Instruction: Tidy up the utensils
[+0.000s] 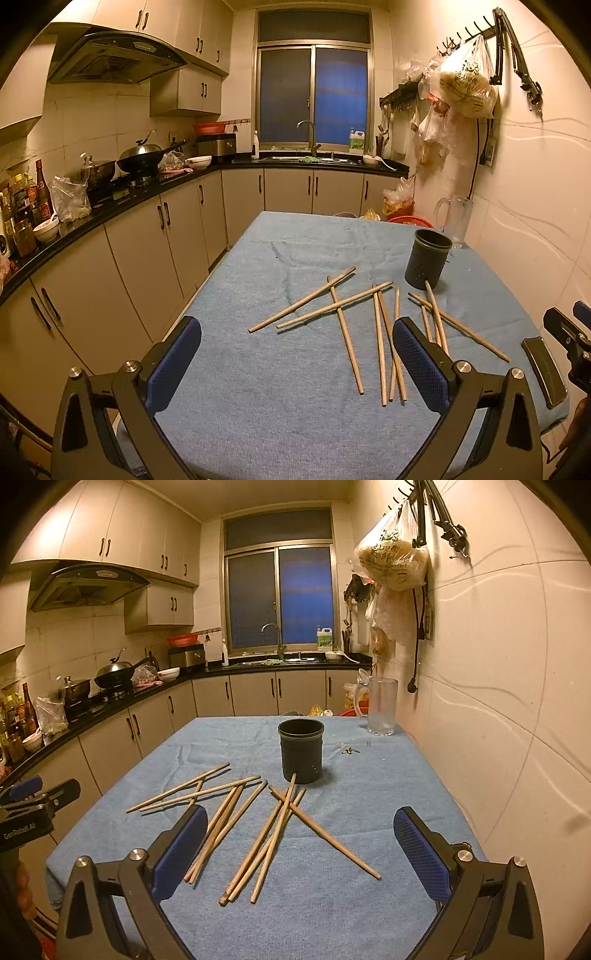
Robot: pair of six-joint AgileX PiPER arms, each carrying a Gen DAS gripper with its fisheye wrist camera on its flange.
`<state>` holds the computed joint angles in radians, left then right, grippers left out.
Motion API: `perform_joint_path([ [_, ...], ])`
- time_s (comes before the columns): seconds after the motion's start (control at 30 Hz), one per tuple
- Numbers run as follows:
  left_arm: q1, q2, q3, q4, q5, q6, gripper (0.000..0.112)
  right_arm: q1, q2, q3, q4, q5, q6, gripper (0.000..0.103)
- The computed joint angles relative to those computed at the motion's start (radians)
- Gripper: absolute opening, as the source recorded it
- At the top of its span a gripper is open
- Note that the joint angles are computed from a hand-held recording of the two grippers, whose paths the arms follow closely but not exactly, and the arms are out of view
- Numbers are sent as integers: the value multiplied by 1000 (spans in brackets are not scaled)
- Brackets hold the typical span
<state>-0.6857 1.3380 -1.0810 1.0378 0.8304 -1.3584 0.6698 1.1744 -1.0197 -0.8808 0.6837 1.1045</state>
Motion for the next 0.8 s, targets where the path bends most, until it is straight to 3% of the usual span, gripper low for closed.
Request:
perform_joint_path([
  [0.47, -3, 8, 0, -5, -3, -3, 103, -8, 3, -9, 26, 3, -31, 102],
  [0.8, 47, 8, 10, -26, -69, -2, 103, -16, 28, -23, 32, 0, -37, 102],
])
